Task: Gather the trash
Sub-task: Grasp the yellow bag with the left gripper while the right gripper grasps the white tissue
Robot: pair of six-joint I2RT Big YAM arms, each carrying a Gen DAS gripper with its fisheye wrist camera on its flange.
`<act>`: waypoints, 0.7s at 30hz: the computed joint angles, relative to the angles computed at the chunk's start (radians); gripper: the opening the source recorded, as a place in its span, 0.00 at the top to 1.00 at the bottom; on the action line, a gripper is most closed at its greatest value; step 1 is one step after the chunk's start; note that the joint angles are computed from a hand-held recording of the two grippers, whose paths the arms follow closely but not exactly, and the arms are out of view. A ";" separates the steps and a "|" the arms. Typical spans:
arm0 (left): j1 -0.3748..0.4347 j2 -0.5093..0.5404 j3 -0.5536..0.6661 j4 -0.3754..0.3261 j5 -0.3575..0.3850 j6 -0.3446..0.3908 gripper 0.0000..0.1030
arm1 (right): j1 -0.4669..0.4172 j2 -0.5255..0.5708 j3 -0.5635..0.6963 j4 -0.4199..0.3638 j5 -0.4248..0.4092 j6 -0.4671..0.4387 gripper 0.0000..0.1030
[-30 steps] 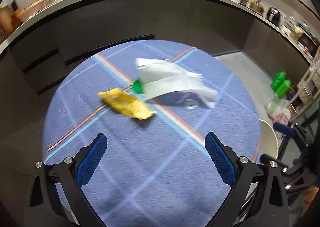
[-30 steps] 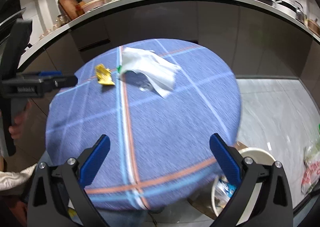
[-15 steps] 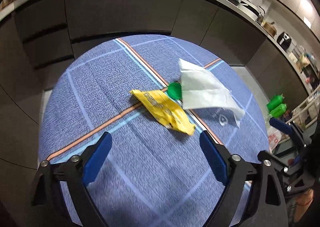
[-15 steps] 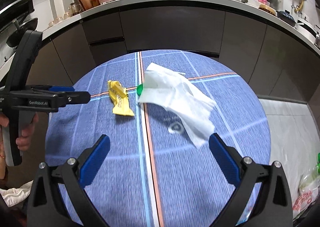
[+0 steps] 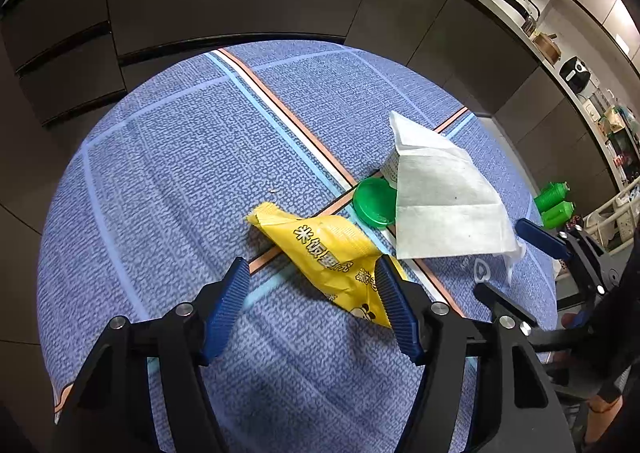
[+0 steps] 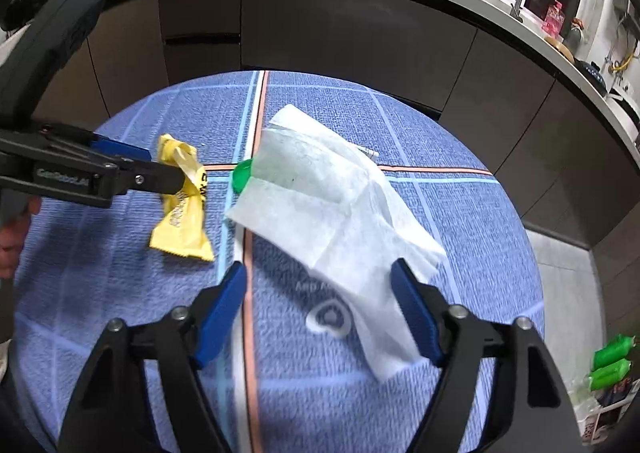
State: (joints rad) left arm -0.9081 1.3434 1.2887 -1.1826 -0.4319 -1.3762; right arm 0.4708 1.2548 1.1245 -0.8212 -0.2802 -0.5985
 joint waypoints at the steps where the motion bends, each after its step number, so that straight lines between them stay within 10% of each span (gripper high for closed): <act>1: 0.004 0.003 0.000 0.002 0.000 0.006 0.40 | 0.006 0.007 0.000 0.012 0.011 0.005 0.37; 11: 0.051 0.033 0.005 0.028 0.026 0.048 0.40 | -0.010 0.049 0.017 0.040 0.029 0.057 0.95; 18: 0.072 0.063 0.034 0.011 0.028 0.067 0.39 | -0.045 -0.023 0.008 0.015 -0.051 0.075 0.96; 21: 0.072 0.067 0.036 0.011 0.023 0.084 0.58 | -0.077 -0.058 0.009 -0.004 -0.094 0.088 0.96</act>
